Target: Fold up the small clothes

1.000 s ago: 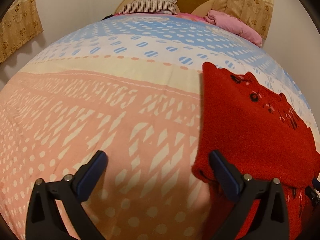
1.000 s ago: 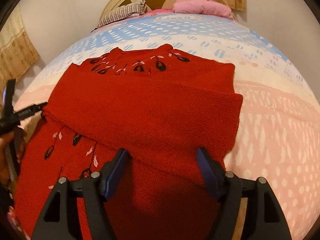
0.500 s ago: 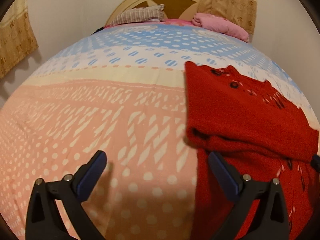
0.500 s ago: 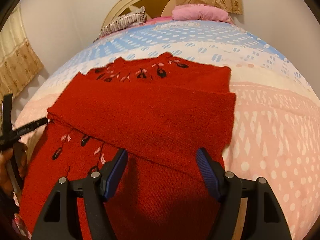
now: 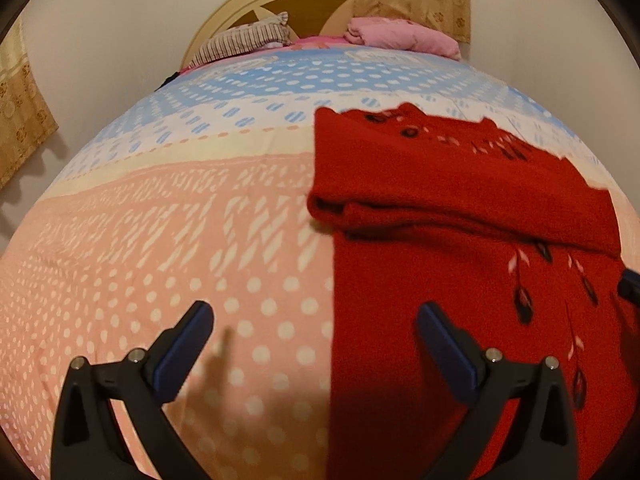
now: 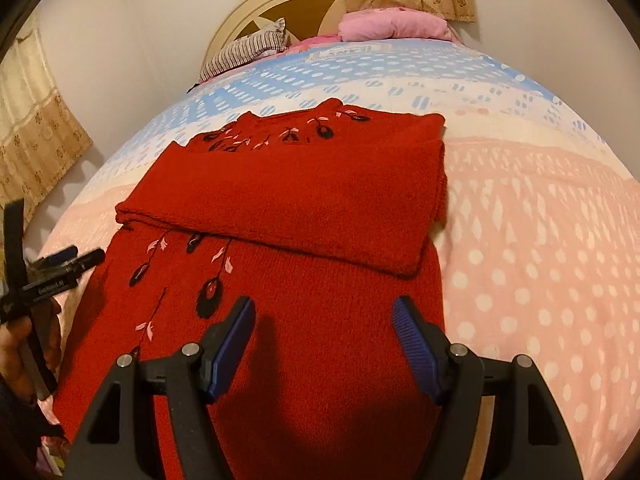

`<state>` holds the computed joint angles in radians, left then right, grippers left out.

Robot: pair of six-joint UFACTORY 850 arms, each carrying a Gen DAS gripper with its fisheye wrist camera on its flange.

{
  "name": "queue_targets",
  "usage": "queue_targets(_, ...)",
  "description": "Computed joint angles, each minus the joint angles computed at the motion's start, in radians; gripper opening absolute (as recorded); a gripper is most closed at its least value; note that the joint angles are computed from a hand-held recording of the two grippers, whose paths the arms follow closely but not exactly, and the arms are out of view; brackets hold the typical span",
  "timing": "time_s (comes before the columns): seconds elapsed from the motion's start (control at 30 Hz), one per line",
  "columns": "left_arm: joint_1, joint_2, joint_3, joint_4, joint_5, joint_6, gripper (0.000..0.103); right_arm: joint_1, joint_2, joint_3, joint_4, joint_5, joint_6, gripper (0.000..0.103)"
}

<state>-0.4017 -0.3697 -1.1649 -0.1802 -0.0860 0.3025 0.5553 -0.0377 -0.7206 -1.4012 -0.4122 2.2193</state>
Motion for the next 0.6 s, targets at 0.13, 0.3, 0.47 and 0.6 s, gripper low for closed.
queue_targets(0.13,-0.003,0.014,0.031,0.035,0.001,-0.029,0.103,0.018,0.011,0.012,0.013,-0.014,0.000,0.072)
queue_targets(0.3,0.005,0.037,0.061,-0.085,0.009,0.091,0.103,0.049,0.019,0.017,0.049,-0.045,-0.029,0.072)
queue_targets(0.47,0.009,0.059,0.091,-0.154,0.018,0.162,0.103,0.080,0.023,0.020,0.080,-0.078,-0.048,0.072)
queue_targets(0.6,0.017,0.079,0.119,-0.389,0.012,0.400,0.103,0.114,0.028,0.023,0.118,-0.108,-0.080,0.072)
